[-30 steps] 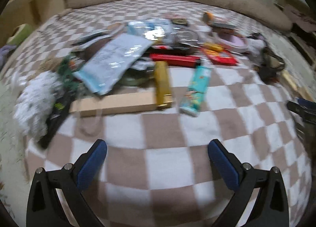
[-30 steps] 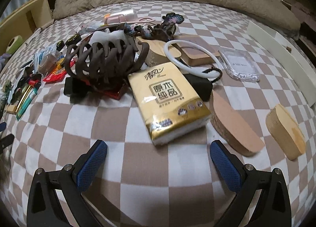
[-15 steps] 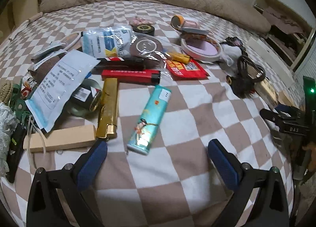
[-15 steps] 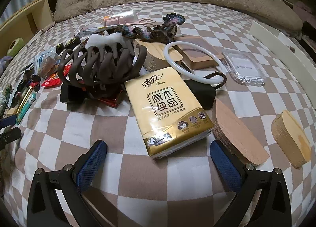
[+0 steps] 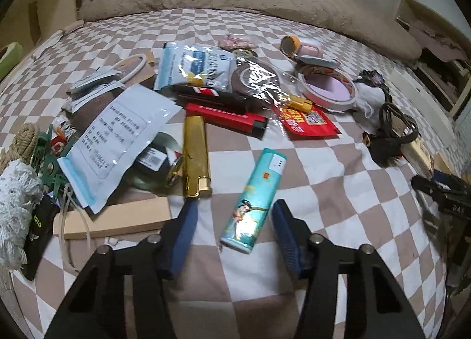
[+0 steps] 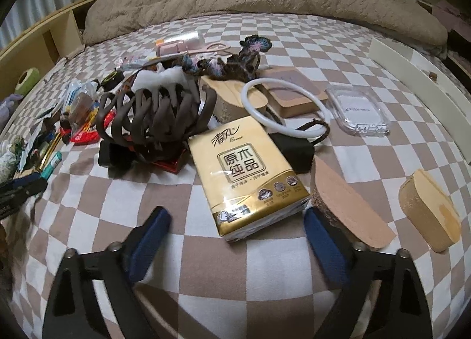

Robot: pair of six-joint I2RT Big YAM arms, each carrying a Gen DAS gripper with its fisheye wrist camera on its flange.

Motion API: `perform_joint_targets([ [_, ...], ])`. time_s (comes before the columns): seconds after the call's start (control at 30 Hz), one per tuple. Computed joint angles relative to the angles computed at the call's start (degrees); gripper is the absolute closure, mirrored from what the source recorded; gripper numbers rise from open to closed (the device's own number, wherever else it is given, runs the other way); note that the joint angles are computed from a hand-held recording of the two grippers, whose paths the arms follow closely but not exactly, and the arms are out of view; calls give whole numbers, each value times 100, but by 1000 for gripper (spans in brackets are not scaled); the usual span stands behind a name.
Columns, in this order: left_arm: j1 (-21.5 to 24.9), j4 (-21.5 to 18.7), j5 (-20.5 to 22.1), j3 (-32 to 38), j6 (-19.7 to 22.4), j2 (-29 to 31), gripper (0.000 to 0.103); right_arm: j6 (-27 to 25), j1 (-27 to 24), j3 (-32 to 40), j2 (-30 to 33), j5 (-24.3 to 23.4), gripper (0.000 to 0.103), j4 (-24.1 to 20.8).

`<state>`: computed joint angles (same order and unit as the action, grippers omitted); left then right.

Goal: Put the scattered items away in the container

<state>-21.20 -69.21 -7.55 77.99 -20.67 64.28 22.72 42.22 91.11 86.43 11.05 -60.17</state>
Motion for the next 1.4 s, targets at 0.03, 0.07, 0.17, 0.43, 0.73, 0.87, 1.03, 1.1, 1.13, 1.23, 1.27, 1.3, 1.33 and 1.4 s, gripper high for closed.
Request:
perform_joint_targets([
  [0.03, -35, -31, -50, 27, 55, 19, 56, 30, -12, -3, -13, 22, 22, 17],
  [0.07, -86, -32, -86, 54, 82, 53, 59, 60, -20, -25, -46, 22, 30, 24],
  [0.17, -225, -37, -133, 112, 210, 111, 74, 91, -69, -105, -117, -45, 41, 116],
  [0.43, -454, -112, 15, 124, 223, 51, 82, -169, 90, -189, -225, -37, 46, 10],
  [0.73, -862, -355, 55, 32, -20, -230, 82, -303, 400, -417, -509, -11, 50, -125],
  [0.87, -1169, -591, -44, 50, -83, -334, 82, -339, 630, -405, -538, 45, 57, -228],
  [1.03, -1452, -740, -91, 12, -306, -469, 82, -361, 884, -334, -500, 6, 57, -314],
  [1.1, -1554, -839, -91, -13, -382, -552, 82, -272, 922, -327, -506, 66, 56, -350],
  [1.13, -1606, -892, -89, -24, -408, -604, 82, -189, 907, -319, -507, 33, 52, -371],
  [1.23, -1667, -1021, -28, -54, -451, -729, 81, 233, 883, -357, -551, 158, 0, -364],
  [1.27, -1651, -1075, 45, -67, -457, -765, 81, 273, 879, -380, -564, 277, 0, -332],
  [1.3, -1623, -1155, 155, -74, -444, -786, 81, 331, 871, -356, -540, 314, 0, -378],
  [1.33, -1610, -1227, 223, -83, -434, -802, 81, 390, 844, -340, -513, 318, 0, -400],
  [1.4, -1638, -1380, 151, -87, -429, -829, 81, 542, 751, -277, -417, 243, 0, -431],
])
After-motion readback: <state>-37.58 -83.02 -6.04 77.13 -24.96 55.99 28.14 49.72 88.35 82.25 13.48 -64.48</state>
